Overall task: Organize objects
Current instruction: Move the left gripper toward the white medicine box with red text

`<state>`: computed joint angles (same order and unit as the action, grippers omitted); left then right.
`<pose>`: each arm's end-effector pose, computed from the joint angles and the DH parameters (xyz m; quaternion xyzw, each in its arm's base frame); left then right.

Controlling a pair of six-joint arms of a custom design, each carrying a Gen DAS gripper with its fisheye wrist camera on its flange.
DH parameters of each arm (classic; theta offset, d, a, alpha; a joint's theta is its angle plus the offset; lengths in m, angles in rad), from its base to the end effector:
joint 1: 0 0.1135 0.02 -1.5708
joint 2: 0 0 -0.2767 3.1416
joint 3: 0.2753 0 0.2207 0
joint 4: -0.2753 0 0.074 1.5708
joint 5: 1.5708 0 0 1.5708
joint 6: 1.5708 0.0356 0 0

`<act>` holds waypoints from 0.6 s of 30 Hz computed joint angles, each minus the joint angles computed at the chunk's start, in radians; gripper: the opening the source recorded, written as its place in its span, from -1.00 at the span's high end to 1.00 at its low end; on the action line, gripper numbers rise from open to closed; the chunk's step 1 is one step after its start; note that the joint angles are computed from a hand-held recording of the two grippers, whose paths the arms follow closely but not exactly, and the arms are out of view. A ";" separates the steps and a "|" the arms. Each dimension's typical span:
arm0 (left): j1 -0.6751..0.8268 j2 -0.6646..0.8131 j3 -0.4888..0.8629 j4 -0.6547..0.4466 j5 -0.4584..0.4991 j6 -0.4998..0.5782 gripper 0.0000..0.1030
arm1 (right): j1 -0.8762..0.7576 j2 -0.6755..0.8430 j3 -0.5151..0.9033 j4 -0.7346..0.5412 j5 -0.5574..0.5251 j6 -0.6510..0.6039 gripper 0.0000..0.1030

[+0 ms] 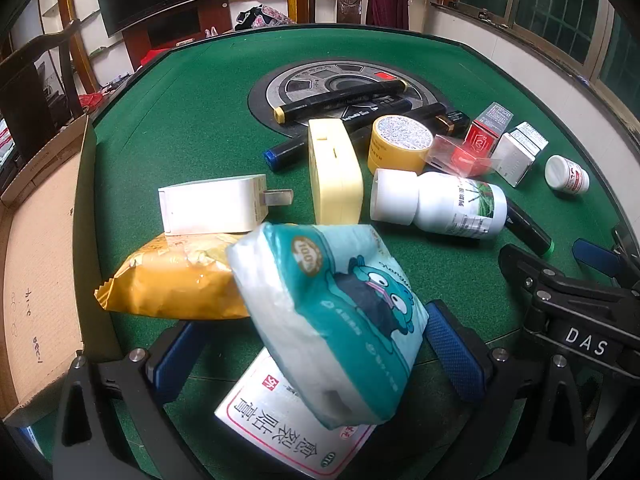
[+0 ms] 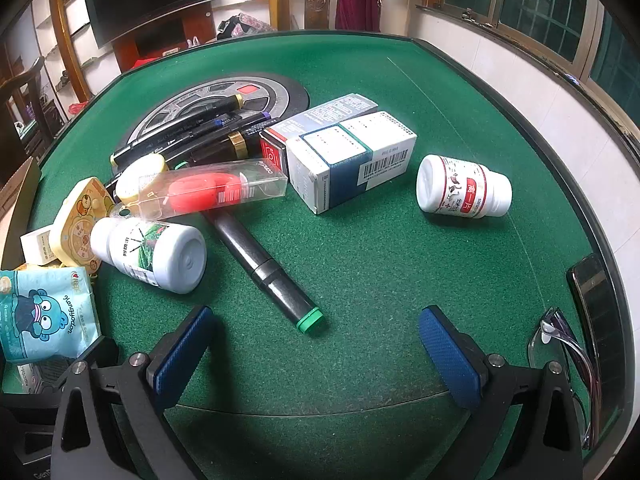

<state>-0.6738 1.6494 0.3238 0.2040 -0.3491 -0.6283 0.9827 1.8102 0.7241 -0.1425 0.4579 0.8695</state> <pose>0.1624 -0.1141 0.1011 -0.0168 0.9607 0.0017 0.2771 0.1647 0.2186 0.1225 -0.0157 0.9603 -0.0019 0.2784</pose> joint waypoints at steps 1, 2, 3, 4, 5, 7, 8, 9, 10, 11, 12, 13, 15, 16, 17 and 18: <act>0.000 0.000 0.000 0.000 0.000 0.000 -1.00 | 0.001 -0.001 0.000 -0.001 0.000 0.001 -1.00; 0.001 0.001 0.001 0.000 0.000 0.001 -1.00 | 0.003 -0.002 0.000 -0.004 0.001 0.003 -1.00; 0.002 0.000 0.000 0.000 0.001 0.002 -1.00 | 0.004 -0.004 -0.001 -0.005 0.001 0.004 -1.00; 0.001 0.000 0.000 0.000 0.000 0.000 -1.00 | 0.005 -0.006 -0.001 -0.007 0.002 0.006 -1.00; 0.000 0.001 0.001 0.000 0.000 0.000 -1.00 | 0.006 -0.007 -0.001 -0.009 0.002 0.007 -1.00; 0.001 0.001 0.001 0.000 0.000 0.001 -1.00 | 0.009 -0.010 -0.001 -0.013 0.003 0.009 -1.00; 0.001 0.000 0.000 0.000 0.000 0.000 -1.00 | 0.011 -0.010 0.001 -0.018 0.006 0.015 -1.00; 0.001 0.000 0.000 0.000 0.000 0.000 -1.00 | 0.014 -0.003 0.012 -0.028 0.009 0.024 -1.00; 0.000 0.001 0.001 0.000 0.000 0.000 -1.00 | -0.005 0.006 0.010 -0.008 0.002 0.003 -1.00; 0.001 0.000 0.001 0.000 0.000 0.001 -1.00 | -0.008 0.003 0.006 -0.002 -0.002 -0.006 -1.00; 0.000 0.001 0.001 0.000 0.000 0.000 -1.00 | -0.015 0.002 0.002 0.011 -0.008 -0.026 -1.00; 0.000 0.001 0.001 0.000 0.000 0.000 -1.00 | -0.022 -0.007 -0.005 0.021 -0.016 -0.049 -1.00; 0.001 0.000 0.001 -0.001 0.001 0.001 -1.00 | -0.033 -0.019 -0.022 0.050 -0.028 -0.089 -1.00; 0.001 0.000 0.001 0.000 0.001 0.001 -1.00 | -0.035 -0.024 -0.030 0.064 -0.036 -0.107 -1.00; 0.002 0.000 0.001 -0.001 0.002 0.002 -1.00 | -0.040 -0.038 -0.049 0.084 -0.051 -0.124 -1.00; 0.001 -0.001 -0.004 0.006 0.004 0.009 -1.00 | -0.046 -0.066 -0.082 0.124 -0.076 -0.135 -0.99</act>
